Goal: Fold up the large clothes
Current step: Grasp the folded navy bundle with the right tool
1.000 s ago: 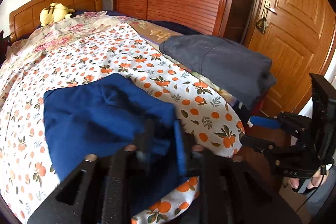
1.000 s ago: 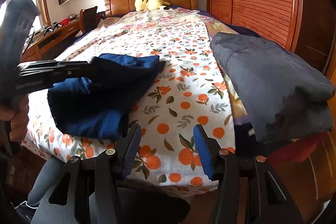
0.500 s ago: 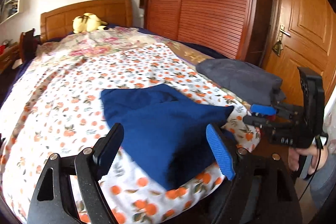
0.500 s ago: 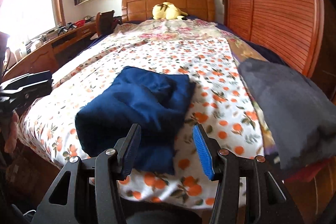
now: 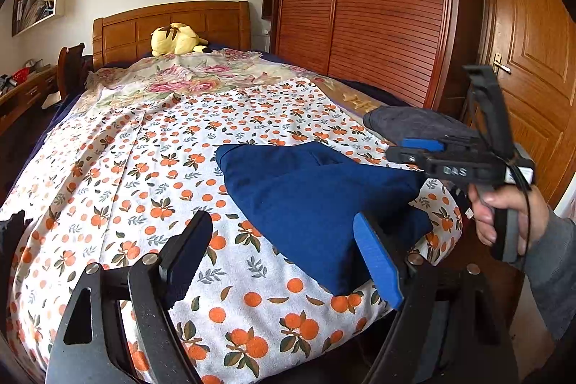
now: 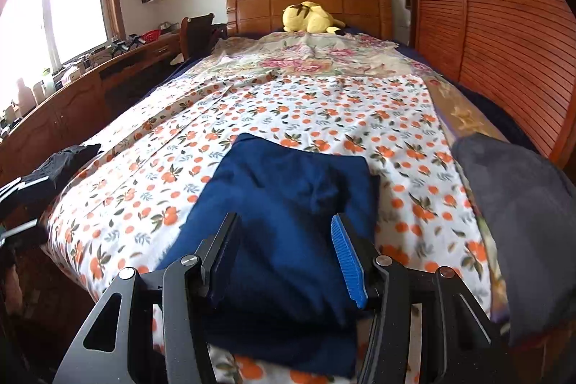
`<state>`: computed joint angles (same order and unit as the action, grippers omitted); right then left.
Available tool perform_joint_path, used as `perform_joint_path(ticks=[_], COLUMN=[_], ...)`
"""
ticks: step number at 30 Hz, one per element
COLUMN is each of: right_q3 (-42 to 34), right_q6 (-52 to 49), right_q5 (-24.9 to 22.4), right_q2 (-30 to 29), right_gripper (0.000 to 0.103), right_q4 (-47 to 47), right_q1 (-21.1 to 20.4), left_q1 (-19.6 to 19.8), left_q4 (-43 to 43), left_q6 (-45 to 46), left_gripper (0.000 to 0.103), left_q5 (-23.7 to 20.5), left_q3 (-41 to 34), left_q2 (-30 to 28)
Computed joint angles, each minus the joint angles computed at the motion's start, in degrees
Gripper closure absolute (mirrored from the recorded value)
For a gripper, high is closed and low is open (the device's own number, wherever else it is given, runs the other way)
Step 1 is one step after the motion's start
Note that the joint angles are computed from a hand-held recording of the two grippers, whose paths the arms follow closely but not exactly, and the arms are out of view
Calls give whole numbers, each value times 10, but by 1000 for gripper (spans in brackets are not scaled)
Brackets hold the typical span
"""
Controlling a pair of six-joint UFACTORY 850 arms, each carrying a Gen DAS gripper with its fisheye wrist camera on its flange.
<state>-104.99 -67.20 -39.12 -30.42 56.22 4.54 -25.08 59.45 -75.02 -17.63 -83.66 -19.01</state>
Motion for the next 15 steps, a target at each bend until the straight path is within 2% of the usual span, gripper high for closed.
perform_joint_path(ticks=[5, 7, 9, 12, 13, 15], right_q3=[-44, -71, -87, -82, -73, -28], right_q6=[24, 53, 92, 143, 145, 84], right_q5=[-20, -52, -57, -58, -59, -32], right_q2=[-32, -55, -72, -89, -93, -79], right_gripper=[49, 49, 50, 54, 56, 56], right_q4=[-31, -62, -108, -183, -187, -135], right_q1=[18, 19, 23, 23, 19, 9], left_q1=[2, 2, 3, 4, 6, 8], left_q4=[15, 8, 3, 1, 3, 0], left_q6=[-20, -15, -11, -10, -13, -12], left_gripper=[22, 22, 22, 22, 22, 22], left_q5=[3, 3, 4, 6, 8, 12], left_q3=[12, 13, 14, 14, 14, 11], left_q2=[4, 3, 0, -4, -6, -14])
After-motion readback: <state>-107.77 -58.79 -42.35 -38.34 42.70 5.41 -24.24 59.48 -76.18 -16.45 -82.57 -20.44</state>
